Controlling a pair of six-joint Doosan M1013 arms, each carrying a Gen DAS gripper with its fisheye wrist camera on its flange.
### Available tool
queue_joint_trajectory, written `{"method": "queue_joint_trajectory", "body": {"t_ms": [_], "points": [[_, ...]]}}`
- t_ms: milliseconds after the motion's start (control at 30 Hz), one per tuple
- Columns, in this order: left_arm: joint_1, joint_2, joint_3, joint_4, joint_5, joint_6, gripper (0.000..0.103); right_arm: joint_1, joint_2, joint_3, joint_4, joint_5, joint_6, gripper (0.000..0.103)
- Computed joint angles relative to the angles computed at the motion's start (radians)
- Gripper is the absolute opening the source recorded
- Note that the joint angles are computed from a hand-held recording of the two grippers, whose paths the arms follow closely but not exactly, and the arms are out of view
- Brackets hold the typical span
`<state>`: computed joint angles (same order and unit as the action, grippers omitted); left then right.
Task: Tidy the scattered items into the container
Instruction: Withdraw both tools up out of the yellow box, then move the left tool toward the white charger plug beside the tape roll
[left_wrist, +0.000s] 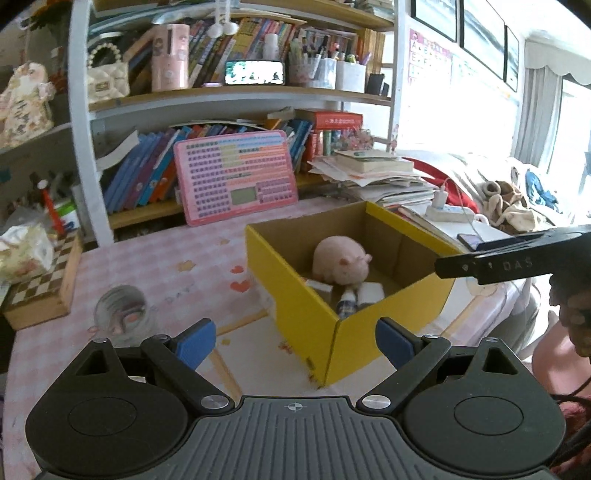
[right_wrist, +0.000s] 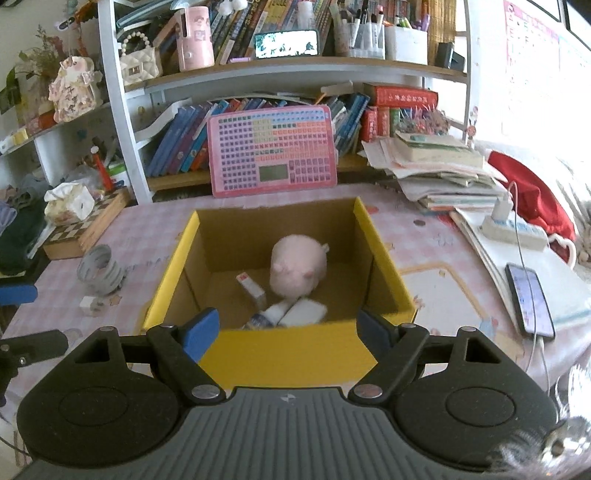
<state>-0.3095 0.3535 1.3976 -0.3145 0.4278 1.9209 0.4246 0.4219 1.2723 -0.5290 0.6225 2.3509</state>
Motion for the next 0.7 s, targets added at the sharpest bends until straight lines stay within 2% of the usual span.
{"method": "queue_joint_trajectory", "body": {"t_ms": [467,700], "points": [[0.039,-0.063,0.108,-0.036,-0.033,0.008,0.095,0.094,0.005,0.022,-0.057,0.066,0.099,0.081],[0.058,-0.092,0.155,-0.067,-0.034,0.042,0.095,0.128,0.015,0.018,-0.040,0.078,0.080,0.081]]}}
